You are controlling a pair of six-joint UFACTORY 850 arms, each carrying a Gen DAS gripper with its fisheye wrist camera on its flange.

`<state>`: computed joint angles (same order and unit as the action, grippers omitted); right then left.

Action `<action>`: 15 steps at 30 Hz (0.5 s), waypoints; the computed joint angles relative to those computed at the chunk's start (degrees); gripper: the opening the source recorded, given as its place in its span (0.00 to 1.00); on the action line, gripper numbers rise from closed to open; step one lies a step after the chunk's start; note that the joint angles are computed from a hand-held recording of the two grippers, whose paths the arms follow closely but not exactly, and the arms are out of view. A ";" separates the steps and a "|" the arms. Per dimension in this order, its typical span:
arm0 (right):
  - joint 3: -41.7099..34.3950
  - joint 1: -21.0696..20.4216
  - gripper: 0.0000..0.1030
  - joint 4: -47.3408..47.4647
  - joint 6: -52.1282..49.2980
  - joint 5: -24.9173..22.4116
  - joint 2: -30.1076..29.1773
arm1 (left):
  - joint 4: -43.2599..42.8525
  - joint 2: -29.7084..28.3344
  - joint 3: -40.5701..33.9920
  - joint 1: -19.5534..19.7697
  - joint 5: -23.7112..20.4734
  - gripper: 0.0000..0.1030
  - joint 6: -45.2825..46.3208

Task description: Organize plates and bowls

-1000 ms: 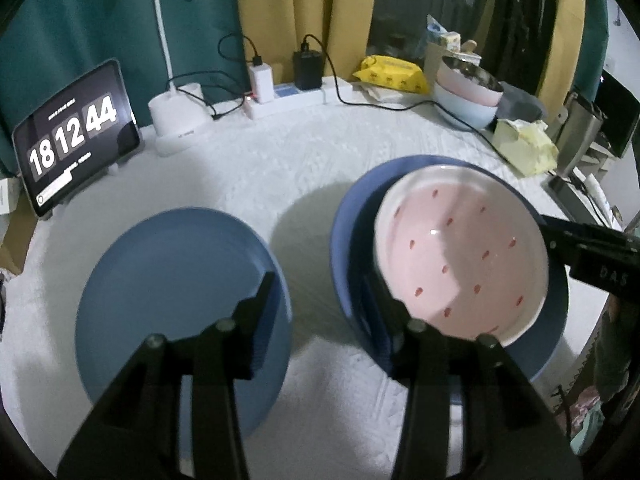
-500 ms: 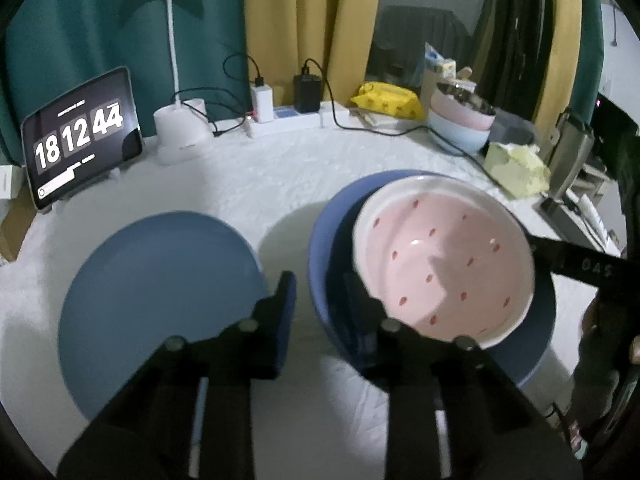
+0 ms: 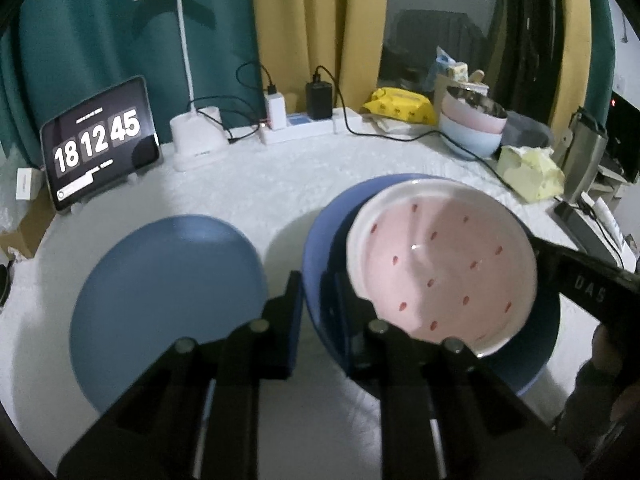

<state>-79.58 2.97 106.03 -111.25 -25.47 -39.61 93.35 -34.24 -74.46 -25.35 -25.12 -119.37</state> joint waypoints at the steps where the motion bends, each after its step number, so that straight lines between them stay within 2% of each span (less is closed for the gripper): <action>1: -0.05 -0.04 0.09 -0.31 0.31 0.01 -0.01 | 0.50 0.03 0.13 -0.09 -0.22 0.14 -0.68; 8: 1.11 0.49 0.09 3.49 -3.38 1.40 0.86 | 3.77 1.07 1.44 0.45 1.85 0.14 -5.30; 15: 1.46 0.07 0.09 1.09 0.03 0.78 1.31 | 7.00 2.13 2.66 0.49 2.74 0.13 -9.24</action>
